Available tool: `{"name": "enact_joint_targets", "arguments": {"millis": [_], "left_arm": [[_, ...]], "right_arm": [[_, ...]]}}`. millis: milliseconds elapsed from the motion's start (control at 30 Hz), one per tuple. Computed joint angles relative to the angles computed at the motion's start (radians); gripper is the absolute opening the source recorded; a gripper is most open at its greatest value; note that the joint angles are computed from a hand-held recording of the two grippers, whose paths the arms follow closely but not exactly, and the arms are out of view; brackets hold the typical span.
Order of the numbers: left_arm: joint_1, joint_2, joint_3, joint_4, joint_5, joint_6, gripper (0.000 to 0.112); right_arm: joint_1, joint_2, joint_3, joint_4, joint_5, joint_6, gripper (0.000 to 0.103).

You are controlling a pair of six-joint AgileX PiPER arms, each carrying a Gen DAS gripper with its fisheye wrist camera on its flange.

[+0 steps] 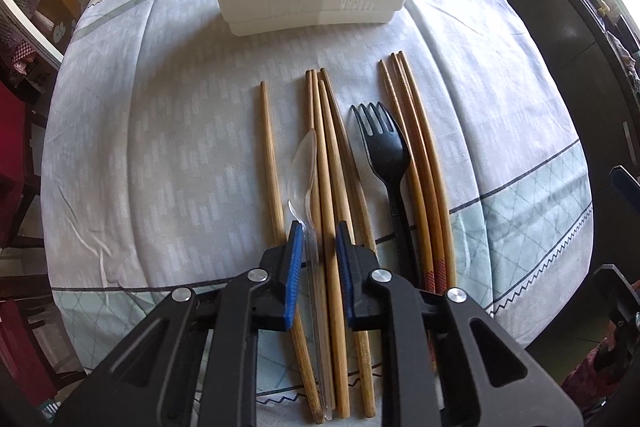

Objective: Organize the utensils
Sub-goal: 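Lower the left tool onto the clear plastic spoon and close on it, then grasp the black plastic fork with the right tool while the left tool lifts the spoon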

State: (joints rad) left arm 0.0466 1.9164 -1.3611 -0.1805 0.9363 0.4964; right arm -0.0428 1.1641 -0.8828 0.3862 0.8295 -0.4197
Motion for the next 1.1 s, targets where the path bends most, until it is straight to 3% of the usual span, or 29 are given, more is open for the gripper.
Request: {"name": "enact_joint_targets", "arguments": {"millis": [133, 200, 467, 633, 767, 833, 900, 933, 967, 1100], "left_arm": [[-0.011, 0.012, -0.006, -0.012, -0.008, -0.005, 0.014], [0.003, 0.009, -0.007, -0.034, -0.016, 0.012, 0.007], [0.092, 0.021, -0.036, -0.174, 0.046, 0.158, 0.004], [0.149, -0.026, -0.015, -0.233, 0.052, 0.238, 0.004], [0.227, -0.072, -0.019, -0.272, 0.072, 0.314, 0.004], [0.255, -0.092, -0.023, -0.287, 0.082, 0.335, 0.004], [0.281, -0.105, -0.025, -0.296, 0.092, 0.357, 0.004], [0.293, -0.105, -0.031, -0.298, 0.101, 0.367, 0.004], [0.301, -0.103, -0.037, -0.301, 0.111, 0.373, 0.004], [0.321, -0.099, -0.044, -0.318, 0.124, 0.398, 0.004]], "right_arm": [[0.015, 0.007, -0.007, -0.017, 0.005, 0.015, 0.099], [0.033, 0.015, -0.021, -0.036, 0.008, 0.039, 0.099], [0.141, 0.103, -0.126, -0.091, 0.045, 0.125, 0.099], [0.247, 0.241, -0.270, -0.173, 0.108, 0.225, 0.099], [0.281, 0.398, -0.425, -0.131, 0.191, 0.238, 0.098], [0.296, 0.482, -0.507, -0.129, 0.232, 0.272, 0.088], [0.316, 0.565, -0.585, -0.143, 0.281, 0.314, 0.071], [0.326, 0.598, -0.615, -0.151, 0.299, 0.337, 0.056], [0.336, 0.628, -0.640, -0.159, 0.314, 0.359, 0.046], [0.370, 0.687, -0.666, -0.165, 0.335, 0.403, 0.043]]}}
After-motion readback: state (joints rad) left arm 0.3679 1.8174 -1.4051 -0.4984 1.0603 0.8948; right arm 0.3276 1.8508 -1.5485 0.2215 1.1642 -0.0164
